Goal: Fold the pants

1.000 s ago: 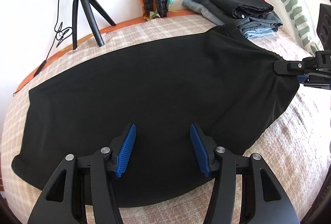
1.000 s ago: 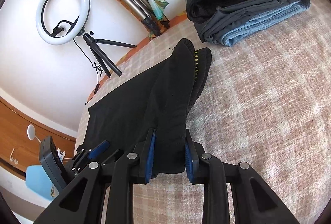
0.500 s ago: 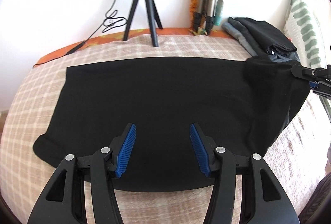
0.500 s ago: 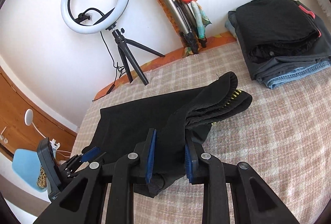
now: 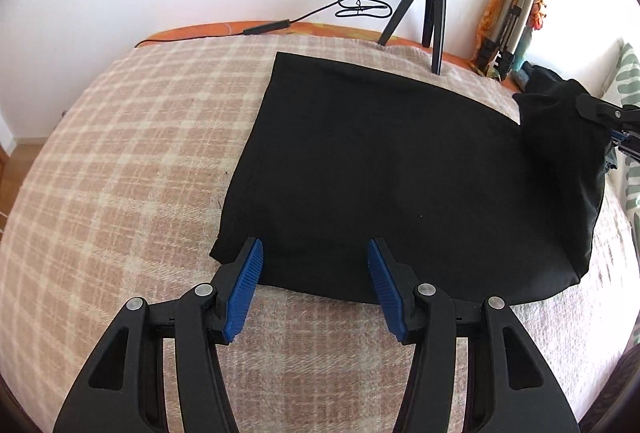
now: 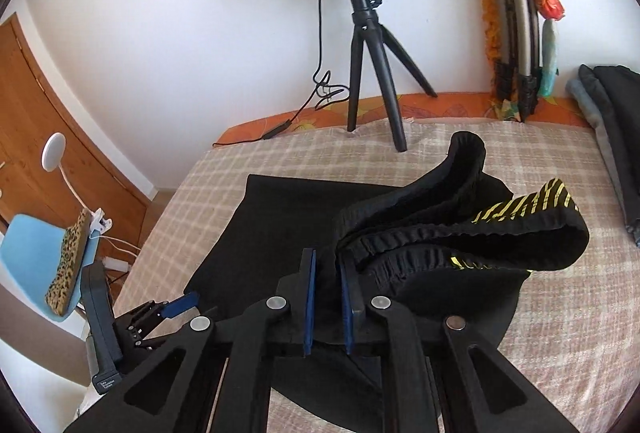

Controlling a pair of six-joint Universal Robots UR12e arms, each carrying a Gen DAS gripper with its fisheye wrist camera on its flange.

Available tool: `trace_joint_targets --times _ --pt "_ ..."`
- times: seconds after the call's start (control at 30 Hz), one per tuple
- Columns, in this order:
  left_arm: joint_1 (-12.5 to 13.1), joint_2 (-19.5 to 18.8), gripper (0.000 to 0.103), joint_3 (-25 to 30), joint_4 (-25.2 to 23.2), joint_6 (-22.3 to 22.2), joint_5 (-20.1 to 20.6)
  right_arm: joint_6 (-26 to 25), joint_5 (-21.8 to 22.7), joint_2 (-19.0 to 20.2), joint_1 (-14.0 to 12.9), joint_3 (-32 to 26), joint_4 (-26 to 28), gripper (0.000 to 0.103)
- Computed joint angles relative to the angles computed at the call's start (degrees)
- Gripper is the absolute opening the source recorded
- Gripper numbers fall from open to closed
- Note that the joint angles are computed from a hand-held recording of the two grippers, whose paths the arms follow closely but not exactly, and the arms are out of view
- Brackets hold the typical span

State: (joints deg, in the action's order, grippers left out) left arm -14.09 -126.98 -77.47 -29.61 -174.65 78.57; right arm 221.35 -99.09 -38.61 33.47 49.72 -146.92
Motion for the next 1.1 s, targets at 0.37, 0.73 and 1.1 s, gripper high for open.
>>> trace_joint_targets --times 0.37,0.73,1.1 --pt "1.71 1.71 0.053 -2.28 3.37 -2.31 -7.96 -2.32 11.25 -2.13 -1.58 5.6 -5.51 0.046" --pt "0.18 -1.31 0.064 4.23 -8.96 -5.73 -24.17 0.98 7.03 -1.47 -3.9 2.92 1.81 0.05" --pt "-2.2 -3.64 0.061 6.67 -7.57 -9.3 -18.97 -2.71 7.27 14.73 -4.37 -30.7 32.83 0.053"
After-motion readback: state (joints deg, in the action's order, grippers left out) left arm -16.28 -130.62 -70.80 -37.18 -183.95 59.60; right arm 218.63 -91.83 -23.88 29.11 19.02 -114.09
